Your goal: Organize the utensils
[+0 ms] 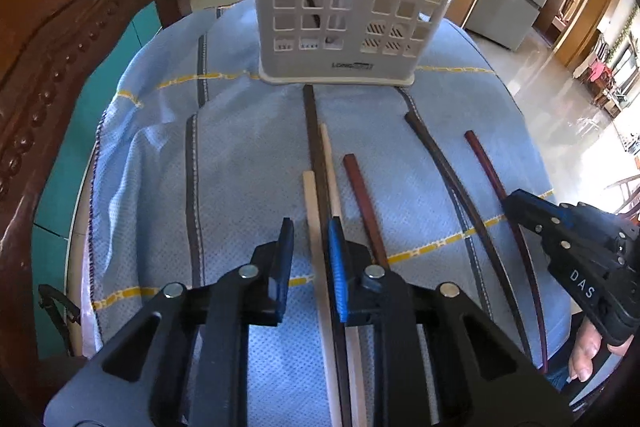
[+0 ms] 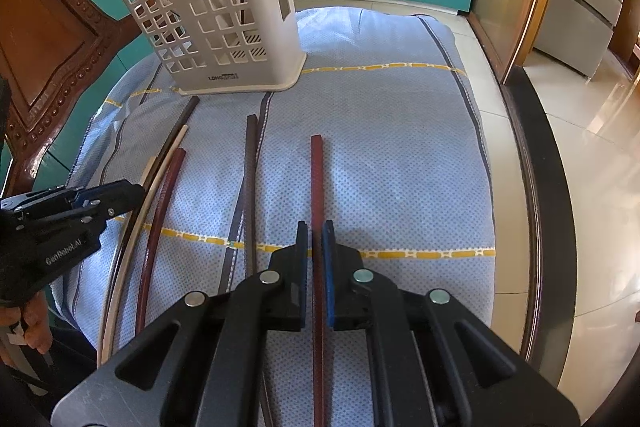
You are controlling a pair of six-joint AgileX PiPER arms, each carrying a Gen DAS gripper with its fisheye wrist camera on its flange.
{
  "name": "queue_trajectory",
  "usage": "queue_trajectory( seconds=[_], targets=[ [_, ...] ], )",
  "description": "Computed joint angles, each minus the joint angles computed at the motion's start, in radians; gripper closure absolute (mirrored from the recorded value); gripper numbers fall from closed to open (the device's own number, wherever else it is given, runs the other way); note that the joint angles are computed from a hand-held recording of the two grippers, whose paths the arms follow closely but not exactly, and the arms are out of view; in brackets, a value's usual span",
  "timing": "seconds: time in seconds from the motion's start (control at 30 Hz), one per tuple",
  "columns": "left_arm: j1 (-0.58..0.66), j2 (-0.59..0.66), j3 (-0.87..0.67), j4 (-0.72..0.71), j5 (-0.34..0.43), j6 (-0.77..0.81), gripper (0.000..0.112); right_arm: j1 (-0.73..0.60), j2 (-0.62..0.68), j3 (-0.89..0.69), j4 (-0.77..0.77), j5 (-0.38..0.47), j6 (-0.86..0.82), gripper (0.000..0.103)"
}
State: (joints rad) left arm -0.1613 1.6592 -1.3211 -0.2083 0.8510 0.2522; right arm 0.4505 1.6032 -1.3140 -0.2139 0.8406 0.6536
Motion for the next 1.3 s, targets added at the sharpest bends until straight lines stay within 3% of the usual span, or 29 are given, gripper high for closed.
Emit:
queue_trajectory(
  seconds=[0.13,0.33,0.73,1.1,1.3],
  targets=[
    [-0.023,0.005,0.003,0.05,-0.01,-0.041,0.092,0.006,0.006,-0.003,-0.011,0.004,0.004,0.096],
    [-0.008,0.008,-0.011,-0.008,0.007,-0.012,0.093,0.009,0.0,0.006,-0.021,-0.007,-0.001,0.096],
    [-0.018,-0.003,0.0,0.036,-0.006,-0.033,0.099,0.017,0.003,-0.004,-0.033,0.006,0.002,0.094],
    [0.046,-0.047,-0.031,-0.081,0.014,0.032,0.099,0.02,0.008,-0.006,-0.04,0.007,0.009,0.094],
    [0.04,-0.009,-0.046,-0.013,0.023,-0.004,0.099,0.026,0.014,-0.011,-0.042,0.012,0.011,0.094]
  ],
)
